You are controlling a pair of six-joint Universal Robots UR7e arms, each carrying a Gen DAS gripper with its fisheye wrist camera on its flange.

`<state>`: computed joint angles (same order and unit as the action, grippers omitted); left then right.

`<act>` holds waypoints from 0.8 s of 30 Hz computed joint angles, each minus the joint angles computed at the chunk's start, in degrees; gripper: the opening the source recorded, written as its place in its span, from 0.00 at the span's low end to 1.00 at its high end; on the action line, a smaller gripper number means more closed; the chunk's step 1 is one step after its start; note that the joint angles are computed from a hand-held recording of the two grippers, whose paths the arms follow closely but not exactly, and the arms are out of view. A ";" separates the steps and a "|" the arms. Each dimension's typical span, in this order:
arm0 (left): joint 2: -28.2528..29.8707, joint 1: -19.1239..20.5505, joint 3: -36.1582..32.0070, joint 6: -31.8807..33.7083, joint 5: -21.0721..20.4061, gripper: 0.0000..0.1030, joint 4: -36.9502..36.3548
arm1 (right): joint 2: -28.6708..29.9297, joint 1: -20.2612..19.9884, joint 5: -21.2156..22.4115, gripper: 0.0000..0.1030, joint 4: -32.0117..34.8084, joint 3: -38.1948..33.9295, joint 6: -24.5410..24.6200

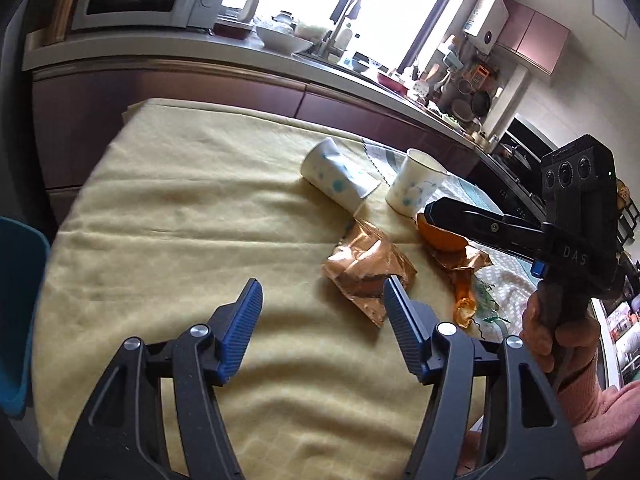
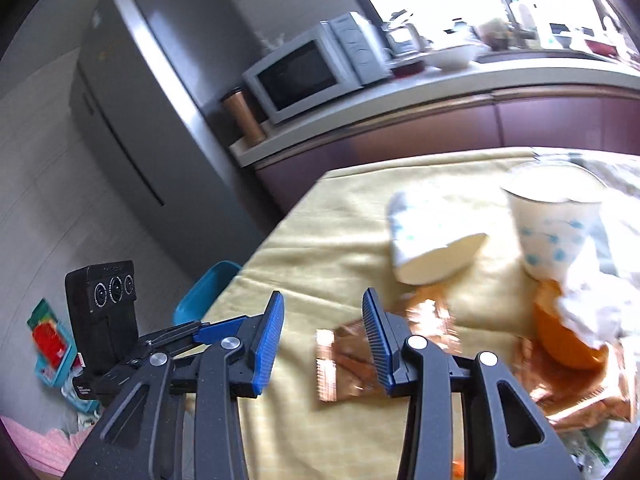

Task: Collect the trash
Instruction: 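Return to the table and grasp the white paper cup with the right gripper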

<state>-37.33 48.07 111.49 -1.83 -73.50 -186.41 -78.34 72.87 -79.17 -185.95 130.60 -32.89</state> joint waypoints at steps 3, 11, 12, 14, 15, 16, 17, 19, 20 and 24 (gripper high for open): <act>2.50 -0.23 -3.07 -0.03 0.04 0.63 3.12 | -1.51 -3.09 1.45 0.38 0.24 0.72 0.85; 6.55 -0.28 -10.01 -0.75 1.20 0.65 10.90 | -2.69 -7.12 4.01 0.38 1.12 1.24 0.45; 6.77 -0.20 -10.50 -0.89 1.19 0.65 11.66 | -2.65 -7.30 4.24 0.38 1.16 1.25 0.38; 7.03 -0.28 -11.21 -0.78 1.37 0.65 12.65 | -2.31 -7.31 4.41 0.38 1.27 1.03 0.45; 7.10 -0.36 -11.53 -0.59 1.47 0.65 13.08 | -2.10 -7.42 4.61 0.38 1.59 0.75 0.48; 7.32 -0.49 -12.00 -0.61 1.82 0.65 13.69 | -1.98 -7.47 4.80 0.38 1.81 0.61 0.50; 7.48 -0.52 -12.34 -0.57 1.84 0.65 14.23 | -1.87 -7.54 4.92 0.38 1.89 0.56 0.51; 7.86 -0.69 -12.90 -0.33 2.14 0.64 15.04 | -1.39 -7.31 5.05 0.38 2.08 0.17 0.81; 7.99 -0.84 -13.03 -0.13 2.40 0.64 15.31 | -1.45 -7.50 5.38 0.38 2.30 0.18 0.62; 8.03 -1.39 -12.59 -0.11 3.40 0.62 15.15 | -0.09 -6.94 5.41 0.38 3.06 -1.32 1.88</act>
<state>-29.31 46.68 98.89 -1.94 -70.09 -171.25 -78.42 65.93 -73.75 -182.89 129.27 -31.01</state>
